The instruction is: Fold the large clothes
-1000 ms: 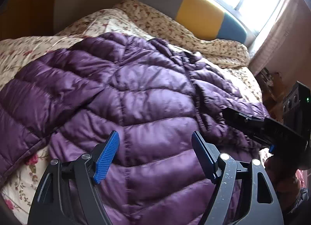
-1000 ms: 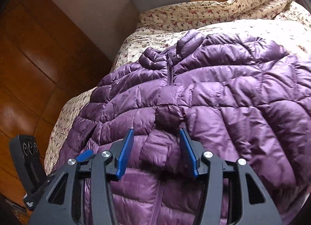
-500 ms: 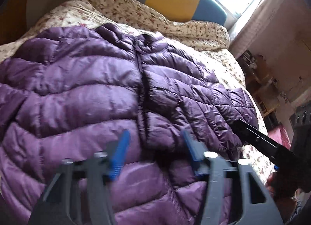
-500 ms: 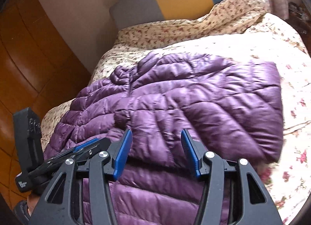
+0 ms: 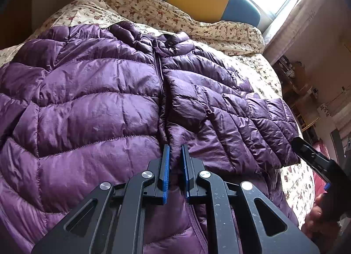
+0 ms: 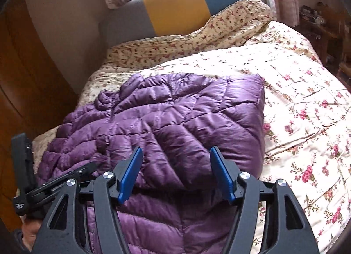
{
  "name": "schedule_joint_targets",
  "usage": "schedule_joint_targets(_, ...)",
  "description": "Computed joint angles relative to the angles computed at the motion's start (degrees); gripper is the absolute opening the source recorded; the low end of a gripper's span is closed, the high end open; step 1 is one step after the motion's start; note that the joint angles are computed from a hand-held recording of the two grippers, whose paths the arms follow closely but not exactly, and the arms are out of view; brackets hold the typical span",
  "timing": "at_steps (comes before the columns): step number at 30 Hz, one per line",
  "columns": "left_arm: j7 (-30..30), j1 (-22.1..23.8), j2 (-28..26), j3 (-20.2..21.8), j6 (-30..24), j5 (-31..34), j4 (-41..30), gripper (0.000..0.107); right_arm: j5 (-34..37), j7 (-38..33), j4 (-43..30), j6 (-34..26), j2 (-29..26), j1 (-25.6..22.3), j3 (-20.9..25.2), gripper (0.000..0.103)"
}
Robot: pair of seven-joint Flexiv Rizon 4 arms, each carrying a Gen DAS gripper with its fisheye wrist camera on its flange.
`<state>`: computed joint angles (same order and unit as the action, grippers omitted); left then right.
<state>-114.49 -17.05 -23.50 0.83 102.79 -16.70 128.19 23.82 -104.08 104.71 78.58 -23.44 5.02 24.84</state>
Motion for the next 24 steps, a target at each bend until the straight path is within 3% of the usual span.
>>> schedule_joint_targets(4,0.1,-5.29,-0.06,5.39,-1.5,-0.84,-0.97,0.011,-1.74,1.78,0.06,0.7,-0.55,1.57,-1.45,0.065)
schedule_joint_targets(5,0.27,-4.89,0.05,4.81,-1.62,-1.21,-0.95,0.014,-2.54,2.2,0.15,0.95,-0.72,2.06,-1.86,0.065)
schedule_joint_targets(7,-0.28,-4.69,0.17,4.48,-1.6,-1.31,-1.05,0.047,-3.65,2.84,-0.01,1.14,-1.23,2.45,-1.89,0.065)
schedule_joint_targets(8,-1.06,-6.24,-0.11,5.92,-0.24,-1.68,-1.05,0.073,-4.28,3.29,-0.01,1.29,-1.43,2.78,-2.02,0.065)
schedule_joint_targets(10,-1.22,-9.01,-0.58,8.47,0.67,-3.03,-1.42,0.076,-5.6,3.84,0.09,1.68,-1.81,3.25,-2.15,0.065)
schedule_joint_targets(11,-0.85,-7.99,-0.6,7.46,0.18,-3.03,-1.67,0.075,-6.28,4.28,0.24,1.93,-1.89,3.54,-2.28,0.065)
schedule_joint_targets(13,-0.43,-8.12,-0.93,7.85,-0.58,-2.77,-2.24,0.061,-7.81,5.16,0.6,2.36,-2.1,4.12,-2.66,0.065)
schedule_joint_targets(15,1.0,-5.52,-1.11,5.26,-2.2,-2.24,-2.72,0.033,-9.19,5.88,0.9,2.78,-2.3,4.37,-2.8,0.065)
schedule_joint_targets(16,1.19,-6.1,-1.44,5.95,-2.81,-1.99,-3.13,0.03,-10.13,6.4,1.27,3.16,-2.29,4.82,-3.21,0.065)
schedule_joint_targets(18,1.09,-7.95,-2.01,7.94,-2.94,-1.55,-3.59,0.009,-11.93,7.78,1.86,3.64,-2.27,5.58,-4.06,0.065)
schedule_joint_targets(21,0.45,-11.27,-2.58,11.47,-2.45,-1.47,-3.88,0.005,-14.61,9.75,2.6,4.09,-2.4,6.35,-5.07,0.065)
schedule_joint_targets(24,-0.44,-17.17,-3.04,17.84,-2.92,-2.52,-4.07,0.005,-16.39,11.09,3.64,5.47,-1.92,6.37,-5.35,0.067)
